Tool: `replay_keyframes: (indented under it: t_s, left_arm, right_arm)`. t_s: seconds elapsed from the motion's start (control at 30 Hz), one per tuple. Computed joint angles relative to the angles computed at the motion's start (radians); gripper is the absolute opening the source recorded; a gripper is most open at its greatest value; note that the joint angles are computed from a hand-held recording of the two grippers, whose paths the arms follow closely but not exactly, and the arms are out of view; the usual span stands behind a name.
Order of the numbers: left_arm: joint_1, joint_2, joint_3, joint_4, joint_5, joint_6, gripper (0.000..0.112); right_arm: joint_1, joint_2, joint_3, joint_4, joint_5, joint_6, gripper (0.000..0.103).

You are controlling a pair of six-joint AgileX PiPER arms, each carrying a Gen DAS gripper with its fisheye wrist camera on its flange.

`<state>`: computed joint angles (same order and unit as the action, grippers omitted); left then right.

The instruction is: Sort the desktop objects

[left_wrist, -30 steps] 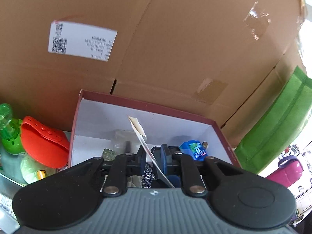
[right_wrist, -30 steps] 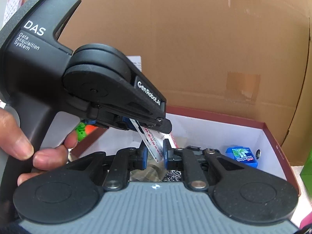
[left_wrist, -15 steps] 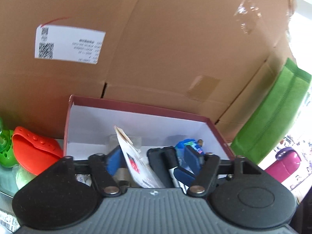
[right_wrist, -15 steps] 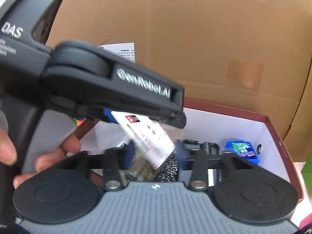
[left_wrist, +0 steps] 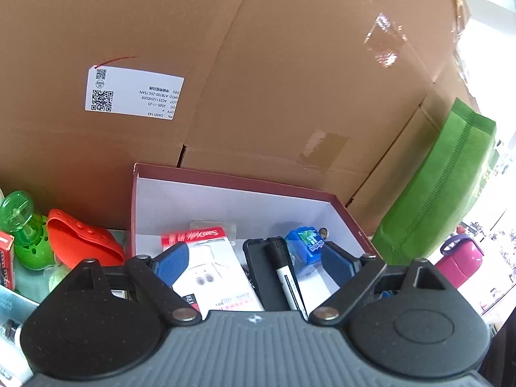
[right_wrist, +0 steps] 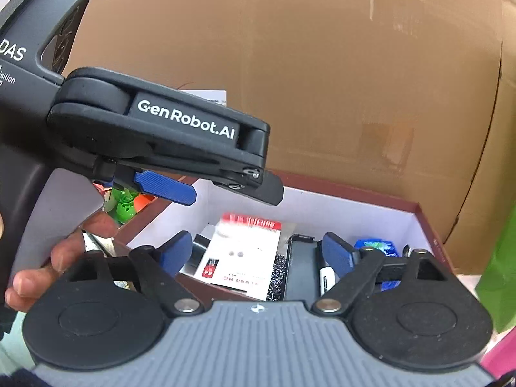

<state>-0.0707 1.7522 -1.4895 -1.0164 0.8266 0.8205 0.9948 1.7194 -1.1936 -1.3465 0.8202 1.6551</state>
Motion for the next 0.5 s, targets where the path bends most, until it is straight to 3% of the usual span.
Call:
replay_keyframes:
  t_s: [0.17, 0.33, 0.5]
  left_arm:
    - [0.015, -0.083, 0.107, -0.065, -0.031, 0.102, 0.098]
    - [0.007, -0.197, 0.222, -0.045, -0.082, 0.162, 0.101]
    - [0.0, -0.313, 0.344, 0.006, -0.134, 0.191, 0.103]
  right_arm:
    - [-0.022, -0.01, 0.04, -0.016, -0.012, 0.061, 0.087]
    - [0.031, -0.06, 0.078, 0.021, 0.062, 0.103, 0.092]
    - [0.117, -0.074, 0.111, 0.028, 0.189, 0.163, 0.096]
